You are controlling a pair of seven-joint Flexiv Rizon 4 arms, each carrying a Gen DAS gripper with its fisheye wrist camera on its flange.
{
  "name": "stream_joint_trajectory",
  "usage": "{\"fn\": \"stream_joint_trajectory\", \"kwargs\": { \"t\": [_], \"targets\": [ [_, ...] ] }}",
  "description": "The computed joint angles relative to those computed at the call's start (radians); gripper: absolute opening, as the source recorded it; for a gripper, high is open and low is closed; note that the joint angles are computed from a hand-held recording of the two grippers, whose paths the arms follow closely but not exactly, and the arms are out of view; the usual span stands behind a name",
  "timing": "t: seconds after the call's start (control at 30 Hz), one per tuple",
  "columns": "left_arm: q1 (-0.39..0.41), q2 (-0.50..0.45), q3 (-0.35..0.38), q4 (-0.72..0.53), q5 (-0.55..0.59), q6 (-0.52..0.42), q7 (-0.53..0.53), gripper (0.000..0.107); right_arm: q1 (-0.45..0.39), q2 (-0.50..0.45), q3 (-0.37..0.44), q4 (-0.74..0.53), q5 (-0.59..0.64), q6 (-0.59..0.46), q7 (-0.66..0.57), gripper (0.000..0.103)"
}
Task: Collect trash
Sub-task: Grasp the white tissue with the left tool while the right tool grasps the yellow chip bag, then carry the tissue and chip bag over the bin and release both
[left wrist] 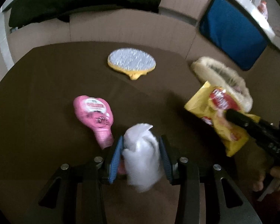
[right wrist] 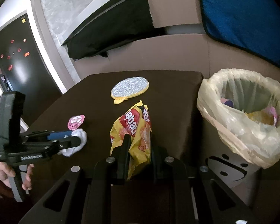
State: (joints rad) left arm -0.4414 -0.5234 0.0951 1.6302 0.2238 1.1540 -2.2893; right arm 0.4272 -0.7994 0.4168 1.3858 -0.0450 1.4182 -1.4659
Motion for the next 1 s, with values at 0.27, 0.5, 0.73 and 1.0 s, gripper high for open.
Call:
{"fn": "stream_joint_trajectory", "kwargs": {
  "t": [0.27,0.5,0.73,1.0],
  "targets": [
    [-0.012,0.081,0.031,0.098,0.008,0.142,-0.049,0.023,-0.023,0.006,0.033,0.006,0.022,0.031,-0.016,0.018],
    [0.016,0.183,0.066,0.210,0.023,0.348,-0.183,0.023,-0.029,0.018,0.047,0.024,0.024,0.036,-0.013,0.019],
    [0.036,0.227,0.047,0.317,-0.064,0.346,-0.137,0.023,-0.054,0.002,0.129,-0.020,0.065,-0.024,-0.081,0.019],
    [0.033,0.287,0.094,0.465,-0.053,0.405,-0.242,0.023,0.000,-0.062,0.213,-0.181,0.107,-0.186,-0.240,0.019]
  ]
}}
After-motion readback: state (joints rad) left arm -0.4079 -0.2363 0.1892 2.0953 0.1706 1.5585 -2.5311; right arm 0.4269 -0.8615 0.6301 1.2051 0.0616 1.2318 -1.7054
